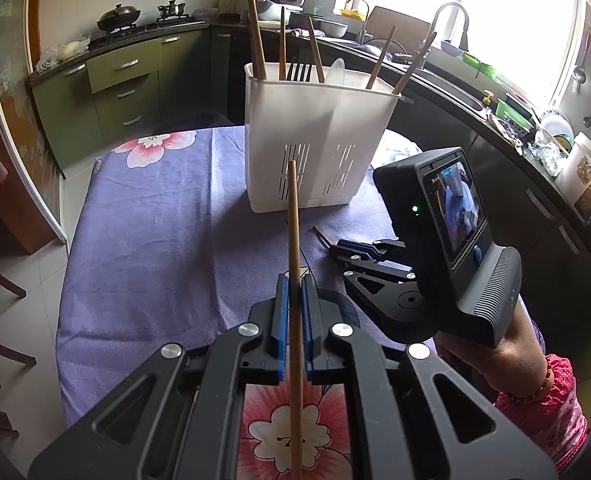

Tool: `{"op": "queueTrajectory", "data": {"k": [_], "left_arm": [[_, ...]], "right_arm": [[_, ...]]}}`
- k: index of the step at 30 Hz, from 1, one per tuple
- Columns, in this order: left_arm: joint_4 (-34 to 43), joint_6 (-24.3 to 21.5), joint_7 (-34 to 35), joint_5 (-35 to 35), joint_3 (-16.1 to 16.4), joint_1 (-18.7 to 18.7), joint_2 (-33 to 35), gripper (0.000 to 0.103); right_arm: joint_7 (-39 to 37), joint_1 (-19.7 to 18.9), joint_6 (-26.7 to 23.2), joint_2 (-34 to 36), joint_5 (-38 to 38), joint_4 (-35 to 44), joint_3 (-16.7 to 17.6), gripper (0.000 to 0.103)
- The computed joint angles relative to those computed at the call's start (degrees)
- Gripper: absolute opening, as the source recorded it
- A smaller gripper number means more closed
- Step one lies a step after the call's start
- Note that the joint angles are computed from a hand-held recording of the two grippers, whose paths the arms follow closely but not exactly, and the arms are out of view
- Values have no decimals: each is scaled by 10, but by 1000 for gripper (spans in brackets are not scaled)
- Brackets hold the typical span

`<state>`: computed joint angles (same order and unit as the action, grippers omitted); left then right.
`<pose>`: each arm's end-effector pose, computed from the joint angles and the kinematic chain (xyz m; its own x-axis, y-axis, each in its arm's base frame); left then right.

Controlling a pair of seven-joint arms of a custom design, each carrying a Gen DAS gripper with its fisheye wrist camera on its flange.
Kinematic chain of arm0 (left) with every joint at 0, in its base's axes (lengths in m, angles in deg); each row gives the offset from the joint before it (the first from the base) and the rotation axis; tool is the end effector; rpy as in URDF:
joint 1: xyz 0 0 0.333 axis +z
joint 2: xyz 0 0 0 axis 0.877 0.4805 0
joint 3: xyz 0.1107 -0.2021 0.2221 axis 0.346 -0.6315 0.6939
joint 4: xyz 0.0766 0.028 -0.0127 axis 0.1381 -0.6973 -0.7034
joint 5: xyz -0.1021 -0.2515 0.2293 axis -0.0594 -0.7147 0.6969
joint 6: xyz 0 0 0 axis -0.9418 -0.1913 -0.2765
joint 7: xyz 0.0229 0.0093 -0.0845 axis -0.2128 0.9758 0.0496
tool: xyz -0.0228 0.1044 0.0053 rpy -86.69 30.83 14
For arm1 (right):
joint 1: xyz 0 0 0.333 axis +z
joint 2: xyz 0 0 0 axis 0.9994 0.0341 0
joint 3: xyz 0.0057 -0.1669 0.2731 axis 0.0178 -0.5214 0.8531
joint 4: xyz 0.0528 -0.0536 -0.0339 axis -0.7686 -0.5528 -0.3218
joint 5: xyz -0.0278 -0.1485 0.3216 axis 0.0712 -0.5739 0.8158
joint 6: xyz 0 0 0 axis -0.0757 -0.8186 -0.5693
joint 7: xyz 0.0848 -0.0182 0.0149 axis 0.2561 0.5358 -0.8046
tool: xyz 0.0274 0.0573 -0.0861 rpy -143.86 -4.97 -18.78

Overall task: Organize utensils
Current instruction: 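Grasp the last chopstick with the right gripper while the left gripper holds its chopstick upright, then carry both upright chopsticks over the white holder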

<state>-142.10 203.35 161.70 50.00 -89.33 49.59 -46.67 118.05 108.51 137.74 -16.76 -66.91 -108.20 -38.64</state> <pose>0.5164 -0.2070 0.5292 -0.5412 -0.8303 0.1329 -0.6882 0.3465 -0.6375 0.5708 0.2219 0.4229 0.0229 -0.9993 -0.0288 -0.8539 -0.0046 -0.5204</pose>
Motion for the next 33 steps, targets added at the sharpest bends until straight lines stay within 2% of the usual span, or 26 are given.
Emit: {"op": "queueTrajectory", "data": {"k": [2, 9, 11, 14, 19, 23, 30, 33], "left_arm": [[-1, 1, 3, -2, 0, 0, -1, 6], [-1, 1, 7, -6, 2, 1, -4, 6], [-4, 1, 11, -10, 3, 1, -8, 6], [-9, 2, 21, -21, 5, 0, -15, 6], [-22, 9, 39, -38, 9, -5, -32, 6], [-35, 20, 52, -49, 14, -12, -49, 6], [-51, 28, 71, -66, 26, -25, -73, 6], [-61, 36, 88, -83, 33, -32, -86, 6]], "right_arm": [[-3, -4, 10, -5, 8, -6, 2, 6], [15, -16, 89, -78, 7, -74, 2, 6], [41, -19, 117, -105, -16, -99, 1, 6], [126, -33, 157, -152, -102, -140, 3, 6], [283, -111, 194, -227, -260, -192, 55, 6], [362, -186, 205, -281, -332, -217, 119, 6], [368, -255, 226, -374, -325, -283, 182, 6], [354, -262, 237, -394, -301, -304, 186, 6]]}}
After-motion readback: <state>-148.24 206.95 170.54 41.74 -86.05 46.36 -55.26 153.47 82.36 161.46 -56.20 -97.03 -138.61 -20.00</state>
